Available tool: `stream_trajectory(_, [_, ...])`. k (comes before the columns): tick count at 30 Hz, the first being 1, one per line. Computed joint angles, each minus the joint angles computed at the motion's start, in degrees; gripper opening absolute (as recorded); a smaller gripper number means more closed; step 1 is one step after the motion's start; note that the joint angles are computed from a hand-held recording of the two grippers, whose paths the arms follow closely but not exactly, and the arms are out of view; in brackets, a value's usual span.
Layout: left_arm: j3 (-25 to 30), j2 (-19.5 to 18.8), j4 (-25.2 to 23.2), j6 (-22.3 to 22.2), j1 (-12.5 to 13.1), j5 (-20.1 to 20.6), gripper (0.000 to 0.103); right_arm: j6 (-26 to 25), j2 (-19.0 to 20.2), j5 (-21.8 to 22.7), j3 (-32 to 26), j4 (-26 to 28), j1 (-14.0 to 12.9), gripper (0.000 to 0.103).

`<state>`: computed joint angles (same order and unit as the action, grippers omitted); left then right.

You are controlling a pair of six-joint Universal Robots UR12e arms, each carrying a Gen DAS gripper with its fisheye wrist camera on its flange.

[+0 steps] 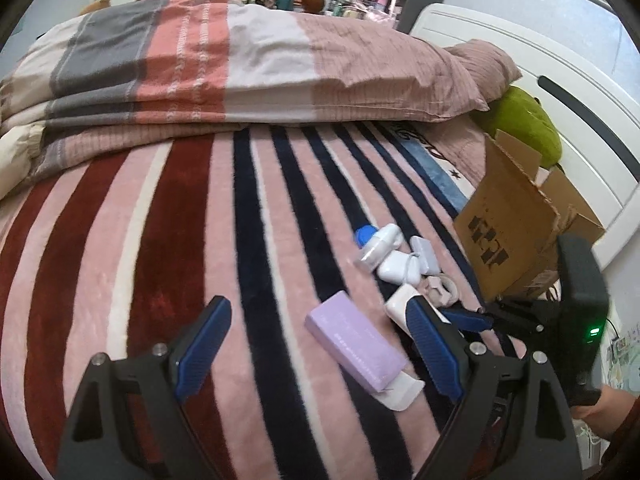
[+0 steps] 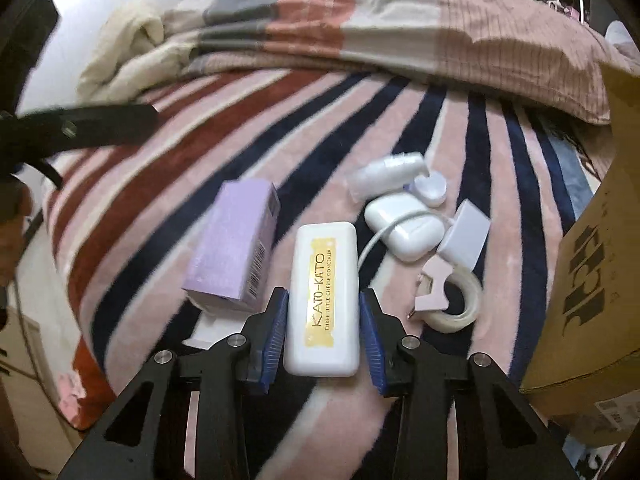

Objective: Organize rigid objects
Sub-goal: 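Move the right gripper back and grasp the white KATO-KATO tube, then carry the white tube with the right gripper into the box and release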

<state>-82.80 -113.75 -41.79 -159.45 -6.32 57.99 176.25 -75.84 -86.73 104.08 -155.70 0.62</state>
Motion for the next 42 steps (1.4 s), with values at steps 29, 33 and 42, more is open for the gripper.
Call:
stream_trajectory(29, [35.6,-13.6,-38.7,19.2,-14.5,-5.9,0.042,3.3,-10.3,14.0,-1.7,3.1,-14.2,0.031])
stream_trajectory(33, [38.7,-15.5,-42.2,20.3,-16.4,-0.7,0.043,3.1,-10.2,11.6,-2.8,9.9,-15.0,0.031])
stream_trajectory(42, [35.1,-13.2,-36.6,18.2,-15.5,0.4,0.073,3.0,-10.7,6.5,-2.7,13.1,-14.4,0.057])
